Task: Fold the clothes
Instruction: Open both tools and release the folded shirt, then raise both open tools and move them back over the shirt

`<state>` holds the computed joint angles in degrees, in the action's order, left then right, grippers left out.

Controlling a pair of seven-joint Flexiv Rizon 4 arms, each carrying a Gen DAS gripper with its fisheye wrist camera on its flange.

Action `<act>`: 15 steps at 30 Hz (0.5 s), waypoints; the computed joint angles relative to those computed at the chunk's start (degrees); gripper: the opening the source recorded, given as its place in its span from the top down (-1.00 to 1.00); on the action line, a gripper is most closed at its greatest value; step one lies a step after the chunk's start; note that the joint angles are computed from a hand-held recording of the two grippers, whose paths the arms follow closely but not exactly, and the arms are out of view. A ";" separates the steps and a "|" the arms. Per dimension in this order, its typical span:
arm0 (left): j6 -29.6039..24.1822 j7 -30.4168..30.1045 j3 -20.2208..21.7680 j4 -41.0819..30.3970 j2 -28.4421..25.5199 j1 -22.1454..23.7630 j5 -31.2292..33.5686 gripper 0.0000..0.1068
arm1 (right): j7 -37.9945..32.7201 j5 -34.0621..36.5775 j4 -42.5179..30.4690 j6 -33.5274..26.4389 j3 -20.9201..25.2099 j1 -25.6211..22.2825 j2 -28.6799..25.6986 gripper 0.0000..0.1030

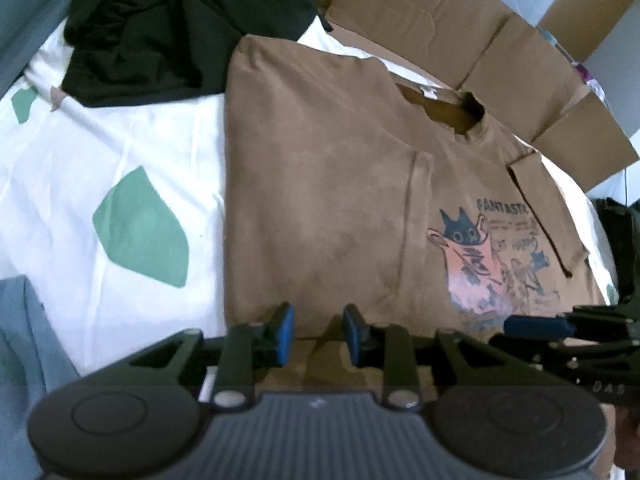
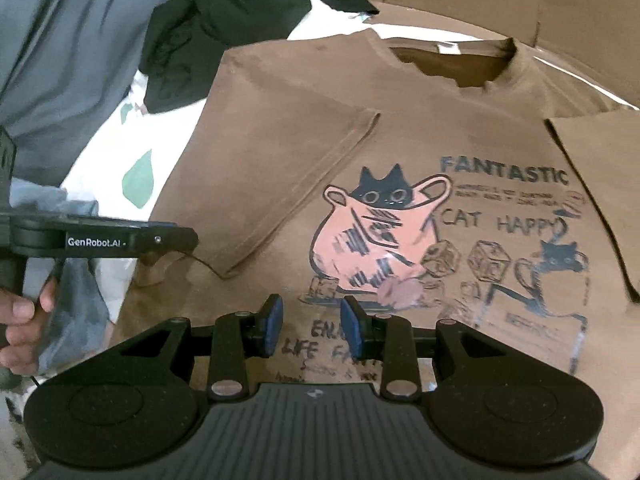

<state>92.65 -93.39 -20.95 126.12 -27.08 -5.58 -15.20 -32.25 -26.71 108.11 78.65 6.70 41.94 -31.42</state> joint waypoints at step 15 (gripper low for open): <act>-19.51 -14.94 19.13 -6.14 12.40 -17.30 9.83 -0.61 | -2.58 -1.23 3.50 -5.77 3.41 -3.78 10.70 0.23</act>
<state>73.14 -108.33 -1.82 119.97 -14.67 -22.87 -5.37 -34.83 -27.93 111.61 72.88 10.11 38.16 -20.72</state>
